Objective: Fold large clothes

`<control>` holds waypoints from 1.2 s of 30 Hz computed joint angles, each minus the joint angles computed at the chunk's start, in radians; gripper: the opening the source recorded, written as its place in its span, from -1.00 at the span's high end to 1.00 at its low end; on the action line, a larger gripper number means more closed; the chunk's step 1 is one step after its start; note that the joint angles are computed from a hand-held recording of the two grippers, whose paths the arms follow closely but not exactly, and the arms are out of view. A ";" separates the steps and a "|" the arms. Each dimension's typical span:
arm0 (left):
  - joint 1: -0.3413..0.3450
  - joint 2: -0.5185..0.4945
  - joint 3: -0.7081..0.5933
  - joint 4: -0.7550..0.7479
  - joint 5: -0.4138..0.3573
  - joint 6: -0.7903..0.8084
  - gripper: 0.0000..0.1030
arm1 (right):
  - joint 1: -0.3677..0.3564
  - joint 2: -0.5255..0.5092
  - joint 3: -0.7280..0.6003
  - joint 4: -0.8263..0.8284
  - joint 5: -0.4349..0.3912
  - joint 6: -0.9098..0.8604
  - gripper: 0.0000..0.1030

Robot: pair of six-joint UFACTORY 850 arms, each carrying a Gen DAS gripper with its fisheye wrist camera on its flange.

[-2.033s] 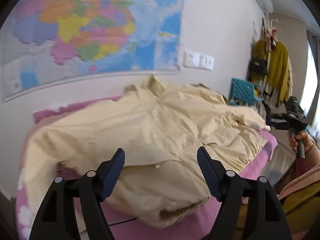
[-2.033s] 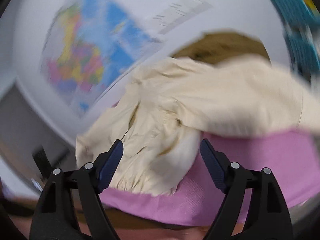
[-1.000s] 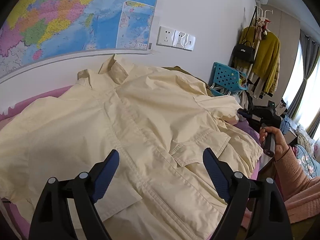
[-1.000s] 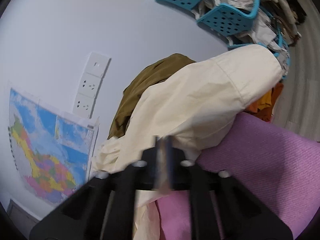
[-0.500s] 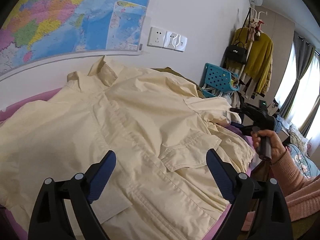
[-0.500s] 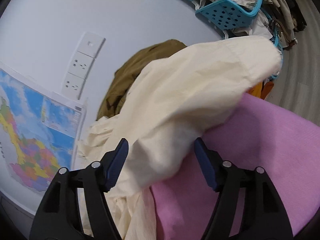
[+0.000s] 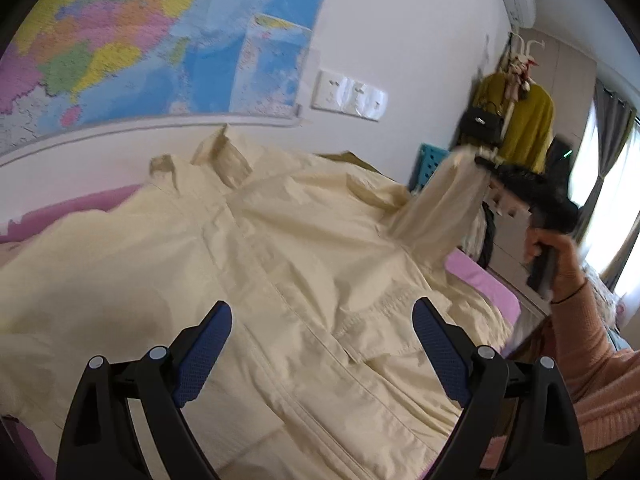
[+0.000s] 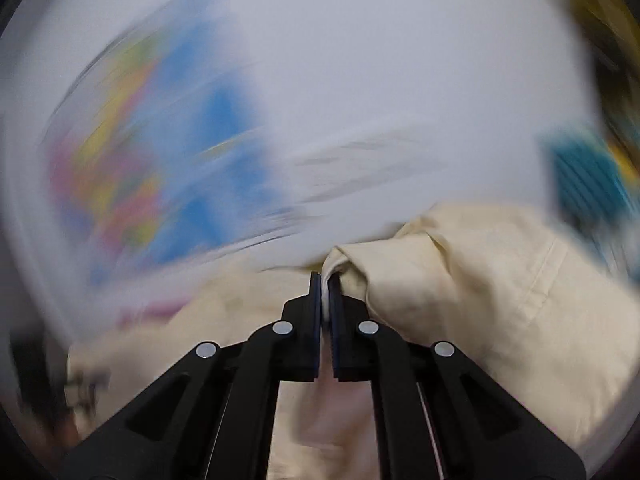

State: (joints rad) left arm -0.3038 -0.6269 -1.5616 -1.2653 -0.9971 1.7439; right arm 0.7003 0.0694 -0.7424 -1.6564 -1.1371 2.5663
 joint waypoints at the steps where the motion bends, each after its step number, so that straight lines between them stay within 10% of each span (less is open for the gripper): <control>1: 0.002 -0.001 -0.005 -0.010 0.006 0.001 -0.72 | -0.017 -0.045 -0.068 -0.037 0.080 -0.101 0.92; 7: 0.016 -0.022 -0.047 -0.047 0.065 -0.048 -0.72 | -0.104 -0.359 -0.393 0.008 0.487 -0.515 0.75; 10: 0.020 -0.050 -0.087 -0.020 0.099 -0.102 -0.72 | -0.139 -0.454 -0.457 0.118 0.669 -0.620 0.33; 18: 0.012 -0.193 -0.302 0.147 0.062 -0.343 -0.72 | -0.116 -0.349 -0.286 -0.052 0.659 -0.327 -0.25; 22: -0.033 -0.243 -0.387 0.291 0.200 -0.438 -0.78 | -0.109 -0.240 -0.170 -0.111 0.531 -0.133 -0.31; 26: -0.070 -0.369 -0.582 0.515 0.147 -0.643 -0.78 | -0.147 -0.165 -0.095 -0.130 0.474 -0.002 -0.31; 31: -0.105 -0.563 -0.906 0.727 0.005 -0.923 0.30 | -0.239 -0.187 -0.112 -0.145 0.550 0.021 -0.08; 36: -0.105 -0.605 -0.995 0.740 0.062 -0.994 0.31 | -0.328 -0.285 -0.215 -0.025 0.669 -0.148 -0.05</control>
